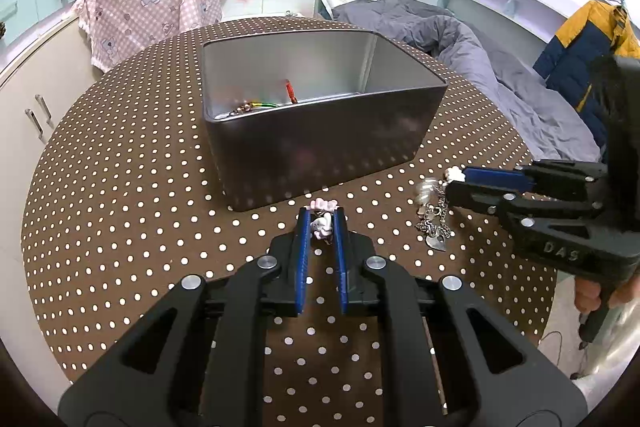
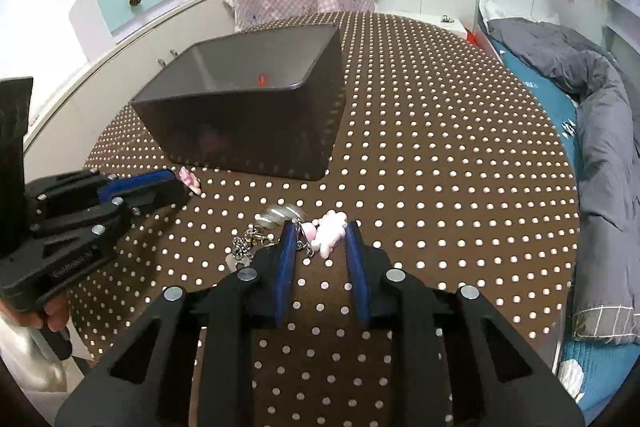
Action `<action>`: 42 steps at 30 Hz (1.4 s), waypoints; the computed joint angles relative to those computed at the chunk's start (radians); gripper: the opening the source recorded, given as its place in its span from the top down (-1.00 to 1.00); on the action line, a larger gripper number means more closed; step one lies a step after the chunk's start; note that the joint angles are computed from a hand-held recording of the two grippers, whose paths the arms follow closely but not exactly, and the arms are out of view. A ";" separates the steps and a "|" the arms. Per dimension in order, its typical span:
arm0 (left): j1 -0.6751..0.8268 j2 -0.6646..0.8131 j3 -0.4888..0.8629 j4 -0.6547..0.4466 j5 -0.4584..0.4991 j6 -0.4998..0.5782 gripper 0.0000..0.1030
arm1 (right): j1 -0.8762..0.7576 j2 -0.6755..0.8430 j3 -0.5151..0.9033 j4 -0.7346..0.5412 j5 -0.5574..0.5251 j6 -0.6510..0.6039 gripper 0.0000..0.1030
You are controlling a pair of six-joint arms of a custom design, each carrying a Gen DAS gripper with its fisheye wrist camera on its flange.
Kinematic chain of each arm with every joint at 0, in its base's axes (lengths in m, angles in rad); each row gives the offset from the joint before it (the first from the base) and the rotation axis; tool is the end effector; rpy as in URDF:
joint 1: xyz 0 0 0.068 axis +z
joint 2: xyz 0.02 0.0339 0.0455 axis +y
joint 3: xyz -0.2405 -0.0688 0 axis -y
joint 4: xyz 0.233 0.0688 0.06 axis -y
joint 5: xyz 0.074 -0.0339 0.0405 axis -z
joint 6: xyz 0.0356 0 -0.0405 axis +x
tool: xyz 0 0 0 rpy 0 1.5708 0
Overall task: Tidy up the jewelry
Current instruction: 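Lift the pink charms with both grippers and carry them toward the tin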
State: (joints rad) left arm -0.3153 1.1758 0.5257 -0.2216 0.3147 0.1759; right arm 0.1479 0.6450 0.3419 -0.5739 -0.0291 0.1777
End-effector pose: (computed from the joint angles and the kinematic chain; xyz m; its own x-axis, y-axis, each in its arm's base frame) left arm 0.2045 -0.0783 0.1597 -0.6317 0.3811 -0.6751 0.6041 0.7877 -0.1207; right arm 0.1365 0.0214 0.1616 -0.7777 0.0628 -0.6254 -0.0287 0.9904 0.1351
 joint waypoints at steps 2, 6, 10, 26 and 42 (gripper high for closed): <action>0.001 -0.005 0.002 -0.005 0.000 -0.001 0.77 | 0.005 -0.002 0.006 -0.009 0.009 0.003 0.61; 0.008 -0.010 0.009 -0.009 0.010 -0.002 0.77 | -0.029 -0.015 0.017 -0.022 -0.009 -0.007 0.88; 0.017 -0.016 0.015 -0.015 0.028 -0.006 0.77 | -0.051 -0.012 0.014 -0.024 -0.015 -0.017 0.92; 0.028 -0.012 0.029 -0.029 0.040 -0.003 0.77 | -0.016 -0.017 0.009 -0.016 0.013 -0.043 0.13; 0.053 -0.030 0.037 -0.049 0.060 0.000 0.77 | -0.101 -0.037 0.010 -0.020 -0.034 -0.100 0.53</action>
